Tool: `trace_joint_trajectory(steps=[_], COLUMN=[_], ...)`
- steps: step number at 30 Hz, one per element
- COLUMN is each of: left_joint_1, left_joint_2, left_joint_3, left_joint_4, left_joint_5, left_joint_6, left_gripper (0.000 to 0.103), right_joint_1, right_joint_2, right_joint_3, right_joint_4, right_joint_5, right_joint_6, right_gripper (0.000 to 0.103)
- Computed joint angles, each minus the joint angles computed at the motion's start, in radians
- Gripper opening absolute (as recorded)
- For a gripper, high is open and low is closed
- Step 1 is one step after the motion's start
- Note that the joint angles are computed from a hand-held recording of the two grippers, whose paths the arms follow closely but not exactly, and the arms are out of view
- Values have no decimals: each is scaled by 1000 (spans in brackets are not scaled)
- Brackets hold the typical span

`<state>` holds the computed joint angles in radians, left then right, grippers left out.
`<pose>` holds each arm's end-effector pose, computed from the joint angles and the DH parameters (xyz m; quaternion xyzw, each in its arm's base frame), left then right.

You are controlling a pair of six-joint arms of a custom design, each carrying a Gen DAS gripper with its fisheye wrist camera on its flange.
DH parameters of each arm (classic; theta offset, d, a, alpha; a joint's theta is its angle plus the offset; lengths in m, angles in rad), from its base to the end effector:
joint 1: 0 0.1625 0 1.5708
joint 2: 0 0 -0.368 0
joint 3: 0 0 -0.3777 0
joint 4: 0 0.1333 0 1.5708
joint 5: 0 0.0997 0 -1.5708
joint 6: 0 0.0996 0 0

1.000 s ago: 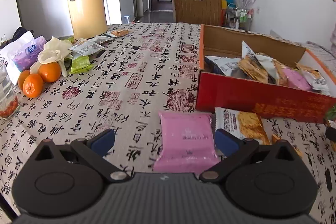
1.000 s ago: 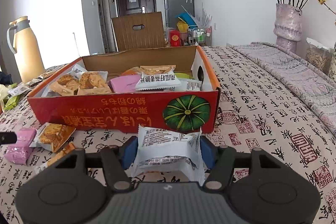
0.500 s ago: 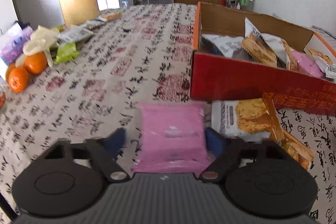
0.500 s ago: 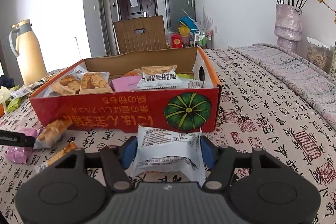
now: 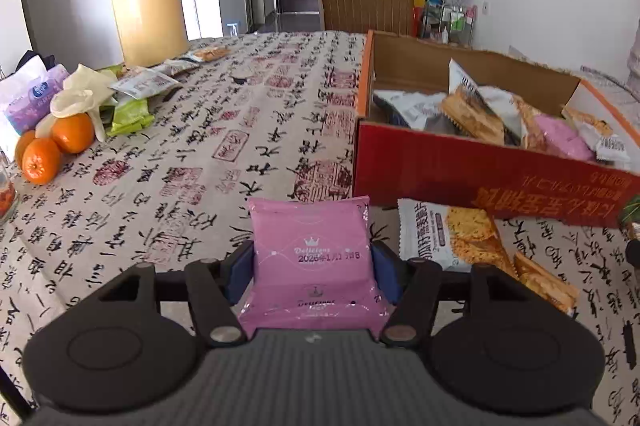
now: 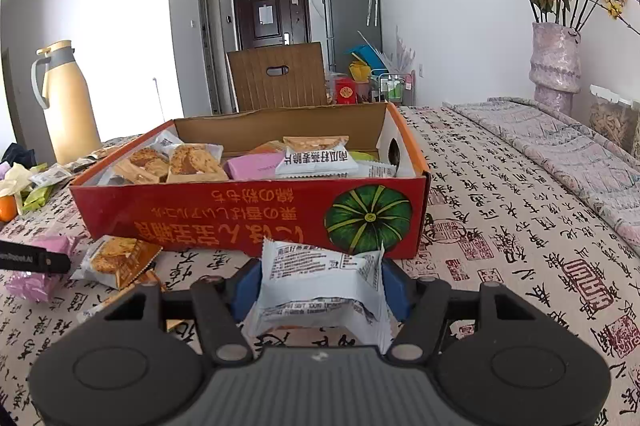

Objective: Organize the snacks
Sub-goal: 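Carry the white sachet and pink packet over the red box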

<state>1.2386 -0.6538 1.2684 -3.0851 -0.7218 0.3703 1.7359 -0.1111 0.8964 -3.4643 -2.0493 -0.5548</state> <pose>-0.0362 -0.7430 0.2057 0.1142 0.8321 -0.3891 0.3784 0.2106 -0.7318 -0.0140 0.1743 -0.8171 0.4625 0.2967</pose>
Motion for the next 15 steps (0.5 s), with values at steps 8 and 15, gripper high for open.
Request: trace_joint_trajectory(steps=[8, 15], left_joint_1=[-42, -84], left_joint_2=[-41, -21], left_joint_3=[48, 1], left_joint_4=[-115, -160], left_joint_5=[-42, -88], left_joint_6=[75, 140], left_gripper=[63, 63], right_joint_1=[11, 28], right_joint_2=[-22, -22], right_joint_3=[27, -13], right_joint_4=[-23, -39], right_joint_5=[16, 40], right_joint_6=[-20, -57], right_gripper=[63, 63])
